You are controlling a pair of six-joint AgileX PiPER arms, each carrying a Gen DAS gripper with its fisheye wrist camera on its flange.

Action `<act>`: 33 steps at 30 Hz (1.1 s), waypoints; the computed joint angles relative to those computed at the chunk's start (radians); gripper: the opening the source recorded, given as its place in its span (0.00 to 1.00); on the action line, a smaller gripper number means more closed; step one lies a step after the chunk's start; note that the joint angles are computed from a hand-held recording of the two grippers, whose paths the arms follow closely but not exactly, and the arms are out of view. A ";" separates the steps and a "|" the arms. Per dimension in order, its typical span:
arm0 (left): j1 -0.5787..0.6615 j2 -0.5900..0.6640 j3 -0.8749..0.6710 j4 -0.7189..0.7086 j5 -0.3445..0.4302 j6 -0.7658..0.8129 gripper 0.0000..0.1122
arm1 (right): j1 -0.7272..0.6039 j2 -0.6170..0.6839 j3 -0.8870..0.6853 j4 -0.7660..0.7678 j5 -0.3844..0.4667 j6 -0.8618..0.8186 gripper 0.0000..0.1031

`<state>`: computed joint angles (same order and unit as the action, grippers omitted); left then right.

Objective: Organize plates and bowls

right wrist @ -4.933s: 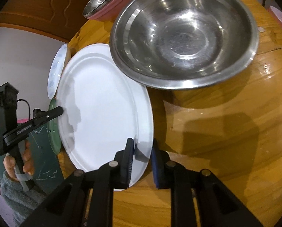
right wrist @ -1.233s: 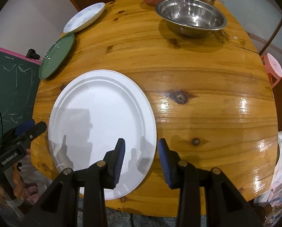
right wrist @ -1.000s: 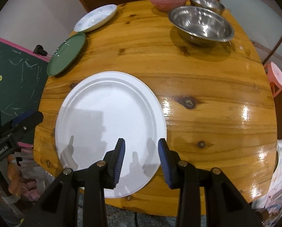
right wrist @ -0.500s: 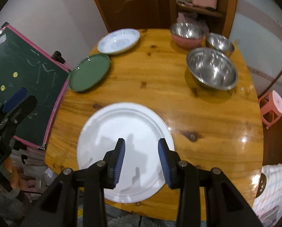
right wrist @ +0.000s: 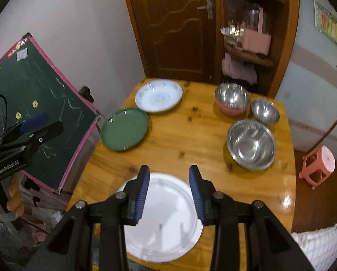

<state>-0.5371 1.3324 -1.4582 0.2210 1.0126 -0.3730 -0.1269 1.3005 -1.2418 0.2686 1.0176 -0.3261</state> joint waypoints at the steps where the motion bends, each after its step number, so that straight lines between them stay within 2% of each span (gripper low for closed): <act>1: -0.003 0.011 -0.035 0.017 0.021 0.006 0.65 | 0.000 0.008 -0.027 -0.004 0.008 0.005 0.35; 5: -0.012 0.048 -0.174 0.053 0.093 0.036 0.66 | -0.013 0.031 -0.128 -0.007 0.040 0.014 0.35; 7: -0.008 0.079 -0.247 0.071 0.123 0.048 0.73 | -0.019 0.046 -0.180 -0.007 0.058 0.019 0.35; 10: -0.004 0.130 -0.340 0.125 0.154 0.045 0.73 | -0.027 0.082 -0.272 0.005 0.082 0.020 0.35; 17: 0.110 0.272 -0.489 0.093 0.196 0.091 0.74 | -0.004 0.229 -0.474 0.000 0.127 0.067 0.35; 22: 0.206 0.361 -0.475 0.094 0.165 0.097 0.74 | 0.041 0.330 -0.558 -0.034 0.122 0.103 0.35; 33: 0.416 0.550 -0.350 -0.078 -0.009 0.147 0.73 | 0.138 0.598 -0.724 -0.061 0.144 0.175 0.35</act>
<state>-0.1211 1.8823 -1.8084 0.1428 1.0036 -0.2262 0.0116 1.8987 -1.9656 0.2080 1.1621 -0.1512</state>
